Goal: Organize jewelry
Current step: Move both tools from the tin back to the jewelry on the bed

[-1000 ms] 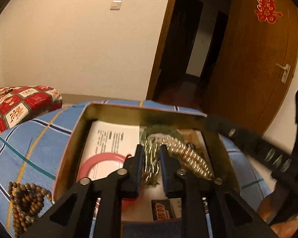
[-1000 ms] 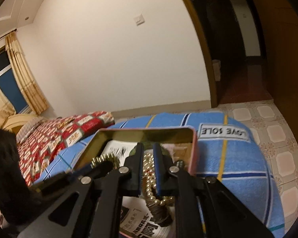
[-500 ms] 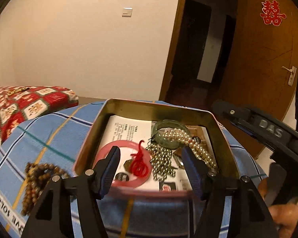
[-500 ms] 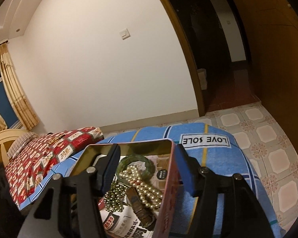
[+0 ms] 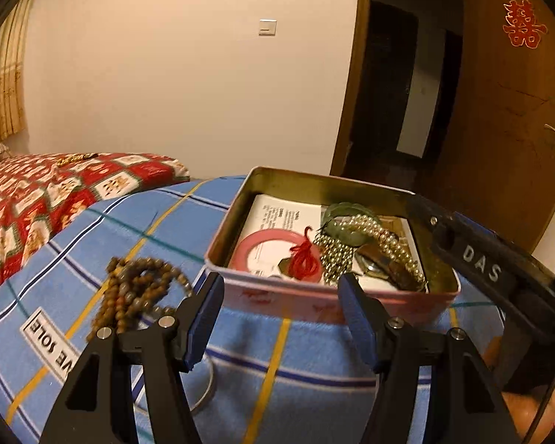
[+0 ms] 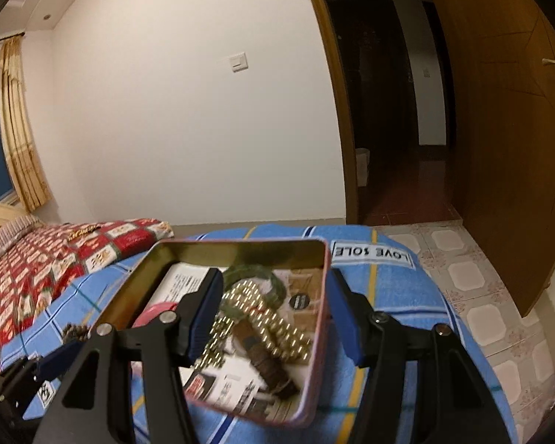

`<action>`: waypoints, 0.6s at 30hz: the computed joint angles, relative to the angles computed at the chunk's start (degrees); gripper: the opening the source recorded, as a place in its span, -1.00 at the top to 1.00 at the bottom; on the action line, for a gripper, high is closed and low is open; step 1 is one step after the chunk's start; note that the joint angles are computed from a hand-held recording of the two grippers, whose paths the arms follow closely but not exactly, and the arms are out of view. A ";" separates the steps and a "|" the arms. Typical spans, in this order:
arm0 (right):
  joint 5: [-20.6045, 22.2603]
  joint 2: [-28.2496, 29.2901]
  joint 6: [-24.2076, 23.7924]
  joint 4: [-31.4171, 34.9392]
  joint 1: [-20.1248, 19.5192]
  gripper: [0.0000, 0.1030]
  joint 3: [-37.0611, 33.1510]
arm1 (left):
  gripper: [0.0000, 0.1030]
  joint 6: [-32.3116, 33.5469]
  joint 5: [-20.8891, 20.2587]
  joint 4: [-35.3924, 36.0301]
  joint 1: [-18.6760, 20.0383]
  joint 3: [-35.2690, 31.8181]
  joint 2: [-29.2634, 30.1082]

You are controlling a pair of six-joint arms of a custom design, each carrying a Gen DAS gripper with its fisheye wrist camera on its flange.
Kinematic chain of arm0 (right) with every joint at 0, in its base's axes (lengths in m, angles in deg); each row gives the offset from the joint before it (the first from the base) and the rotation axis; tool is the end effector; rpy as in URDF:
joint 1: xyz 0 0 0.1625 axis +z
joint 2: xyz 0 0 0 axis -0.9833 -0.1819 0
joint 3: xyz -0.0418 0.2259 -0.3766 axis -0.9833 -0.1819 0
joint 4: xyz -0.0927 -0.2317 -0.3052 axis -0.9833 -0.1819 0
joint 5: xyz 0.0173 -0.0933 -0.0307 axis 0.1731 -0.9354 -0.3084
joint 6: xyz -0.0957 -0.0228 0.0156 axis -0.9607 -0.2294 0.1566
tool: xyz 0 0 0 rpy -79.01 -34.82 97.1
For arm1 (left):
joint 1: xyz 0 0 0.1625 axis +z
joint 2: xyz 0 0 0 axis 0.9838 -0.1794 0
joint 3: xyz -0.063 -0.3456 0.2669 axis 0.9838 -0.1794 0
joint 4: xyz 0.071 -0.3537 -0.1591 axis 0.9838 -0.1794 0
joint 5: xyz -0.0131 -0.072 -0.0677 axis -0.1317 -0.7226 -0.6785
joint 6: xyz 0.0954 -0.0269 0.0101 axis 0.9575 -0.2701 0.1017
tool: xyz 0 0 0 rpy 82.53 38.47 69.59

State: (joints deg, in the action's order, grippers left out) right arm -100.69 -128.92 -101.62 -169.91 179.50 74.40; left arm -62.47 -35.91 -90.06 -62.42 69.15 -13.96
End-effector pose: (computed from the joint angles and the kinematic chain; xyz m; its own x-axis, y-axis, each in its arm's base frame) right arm 0.1674 -0.3806 0.2739 -0.8184 -0.0983 0.5662 -0.5404 0.4667 -0.7001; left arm -0.3447 -0.3388 0.0802 -0.7810 0.0448 -0.6229 0.5344 0.5640 -0.6295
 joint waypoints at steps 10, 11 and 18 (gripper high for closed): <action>-2.71 1.33 -1.39 -3.74 3.07 -0.18 3.37 | -0.25 -8.95 -0.43 9.50 -3.12 2.51 -3.51; -2.81 1.35 -1.30 -3.87 3.25 -0.18 3.61 | -0.25 -9.66 -0.55 10.24 -3.39 2.75 -3.87; -3.28 0.81 0.02 -3.37 4.41 -0.18 5.40 | -0.25 -14.48 -1.08 15.54 -4.85 3.77 -5.87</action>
